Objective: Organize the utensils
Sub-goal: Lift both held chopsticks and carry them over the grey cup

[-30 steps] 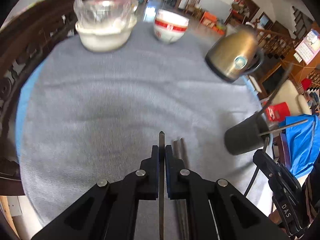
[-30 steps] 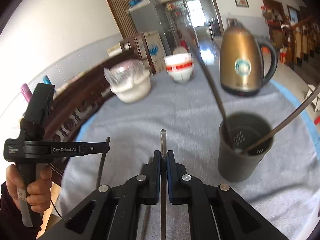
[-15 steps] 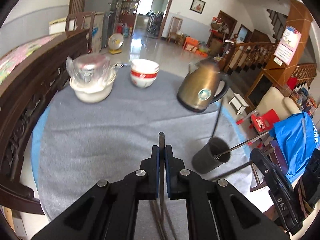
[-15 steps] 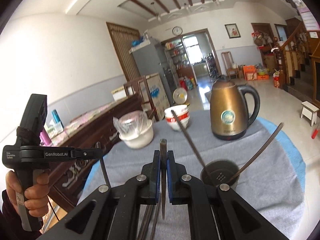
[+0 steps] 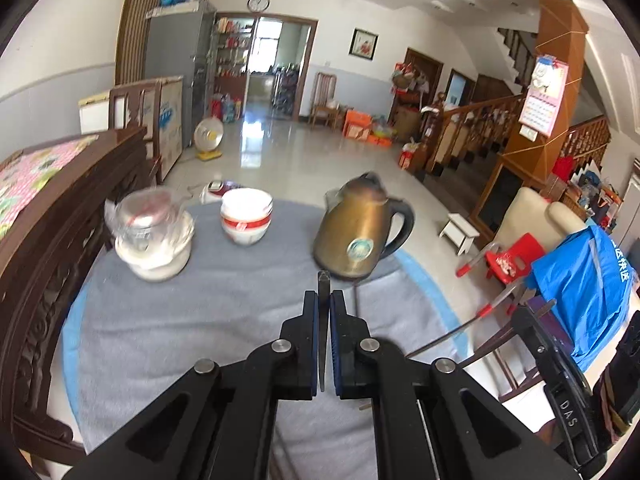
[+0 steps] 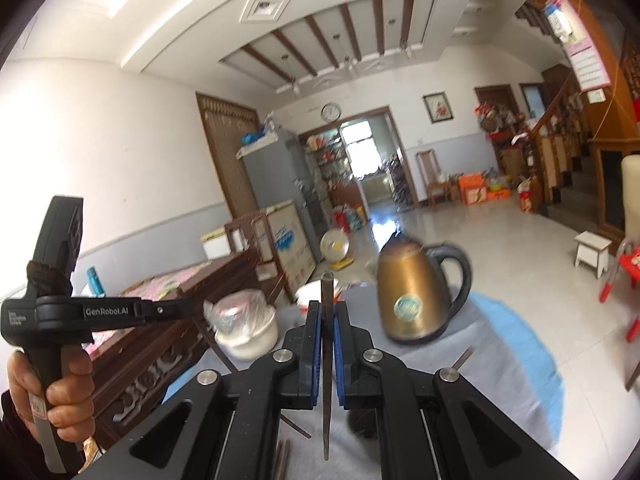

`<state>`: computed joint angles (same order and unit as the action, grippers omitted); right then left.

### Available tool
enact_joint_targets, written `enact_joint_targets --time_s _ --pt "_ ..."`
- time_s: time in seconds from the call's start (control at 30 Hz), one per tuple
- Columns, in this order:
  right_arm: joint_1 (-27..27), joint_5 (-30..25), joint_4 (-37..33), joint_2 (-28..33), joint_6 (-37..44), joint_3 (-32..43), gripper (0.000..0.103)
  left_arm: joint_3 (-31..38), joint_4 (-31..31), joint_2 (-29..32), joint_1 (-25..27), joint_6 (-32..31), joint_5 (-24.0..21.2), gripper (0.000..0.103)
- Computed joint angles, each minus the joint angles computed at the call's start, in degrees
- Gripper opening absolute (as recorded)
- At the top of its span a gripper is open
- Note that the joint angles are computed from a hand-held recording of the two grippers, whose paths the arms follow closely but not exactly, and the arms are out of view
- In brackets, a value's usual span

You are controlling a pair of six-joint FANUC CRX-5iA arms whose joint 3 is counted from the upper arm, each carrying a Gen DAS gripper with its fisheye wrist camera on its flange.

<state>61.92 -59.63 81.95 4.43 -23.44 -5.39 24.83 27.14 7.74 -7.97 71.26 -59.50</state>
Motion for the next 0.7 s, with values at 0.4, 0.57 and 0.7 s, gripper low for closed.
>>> enact_joint_targets --time_s 0.4,0.57,0.7 --pt "-1.2 -4.5 2.9 -0.9 -0.2 0.3 0.006 4.6 0.5 2.7 -4.8 1.7 1.9 0.006" --pt "-1.4 -5.1 0.4 0.2 1.4 0.8 0.006 5.5 -2.3 3.9 -6.5 3.8 2.3 0.006" --pt "-1.5 -4.7 -1.1 0.2 0.6 0.2 0.006 6.2 -3.4 5.0 -7.3 4.6 1.2 0.006"
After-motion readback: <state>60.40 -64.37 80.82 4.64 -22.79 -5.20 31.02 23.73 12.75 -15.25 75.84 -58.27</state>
